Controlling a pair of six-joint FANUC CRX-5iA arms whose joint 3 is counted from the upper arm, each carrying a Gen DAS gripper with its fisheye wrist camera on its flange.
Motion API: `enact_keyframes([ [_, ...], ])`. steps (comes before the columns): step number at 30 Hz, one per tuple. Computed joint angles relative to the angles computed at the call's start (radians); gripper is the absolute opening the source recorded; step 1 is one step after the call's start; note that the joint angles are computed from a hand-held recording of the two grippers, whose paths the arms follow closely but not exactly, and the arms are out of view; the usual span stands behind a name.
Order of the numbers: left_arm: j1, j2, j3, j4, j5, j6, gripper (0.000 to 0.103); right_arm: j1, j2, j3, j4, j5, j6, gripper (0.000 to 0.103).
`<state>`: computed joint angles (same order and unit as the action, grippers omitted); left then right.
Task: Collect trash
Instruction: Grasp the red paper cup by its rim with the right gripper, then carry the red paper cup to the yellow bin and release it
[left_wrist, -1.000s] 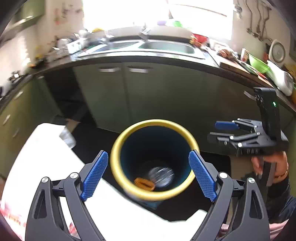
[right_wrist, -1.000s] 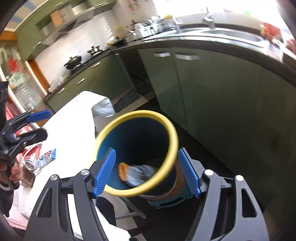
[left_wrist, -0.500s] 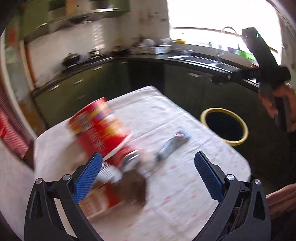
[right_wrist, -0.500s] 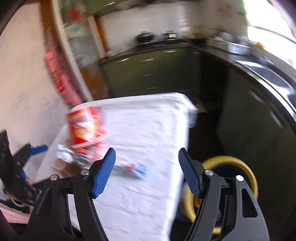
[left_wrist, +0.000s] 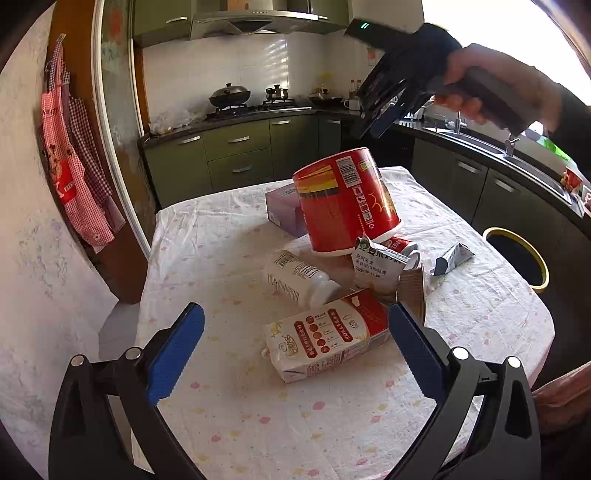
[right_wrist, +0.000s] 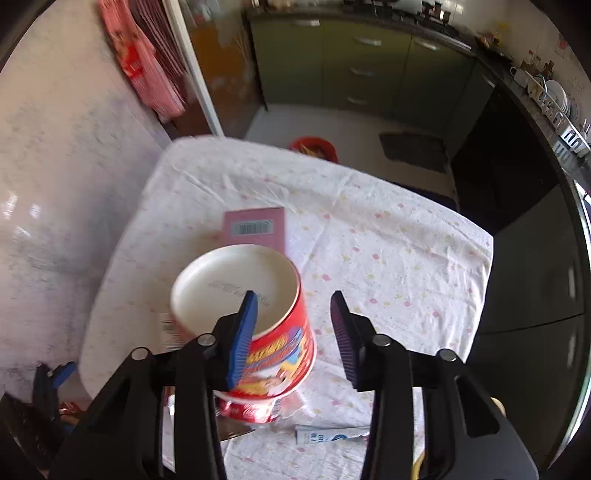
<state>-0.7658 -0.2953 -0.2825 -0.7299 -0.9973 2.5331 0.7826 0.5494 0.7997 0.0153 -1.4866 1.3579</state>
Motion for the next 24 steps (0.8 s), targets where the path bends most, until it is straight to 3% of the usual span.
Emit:
enact_keyframes([
  [4, 0.008, -0.021, -0.022, 0.010, 0.017, -0.001, 0.098, 0.017, 0.117, 0.134, 0.045, -0.117, 0.006, 0.026],
  [13, 0.027, -0.043, -0.055, 0.028, 0.048, 0.006, 0.098, 0.015, 0.179, 0.208, 0.041, -0.179, -0.005, 0.012],
  [14, 0.022, -0.042, -0.054, 0.023, 0.044, 0.010, 0.098, 0.012, 0.172, 0.198, 0.038, -0.171, -0.008, 0.005],
  [24, -0.003, -0.030, -0.034, 0.002, 0.020, 0.030, 0.098, 0.017, 0.026, 0.012, 0.055, 0.001, -0.014, 0.004],
])
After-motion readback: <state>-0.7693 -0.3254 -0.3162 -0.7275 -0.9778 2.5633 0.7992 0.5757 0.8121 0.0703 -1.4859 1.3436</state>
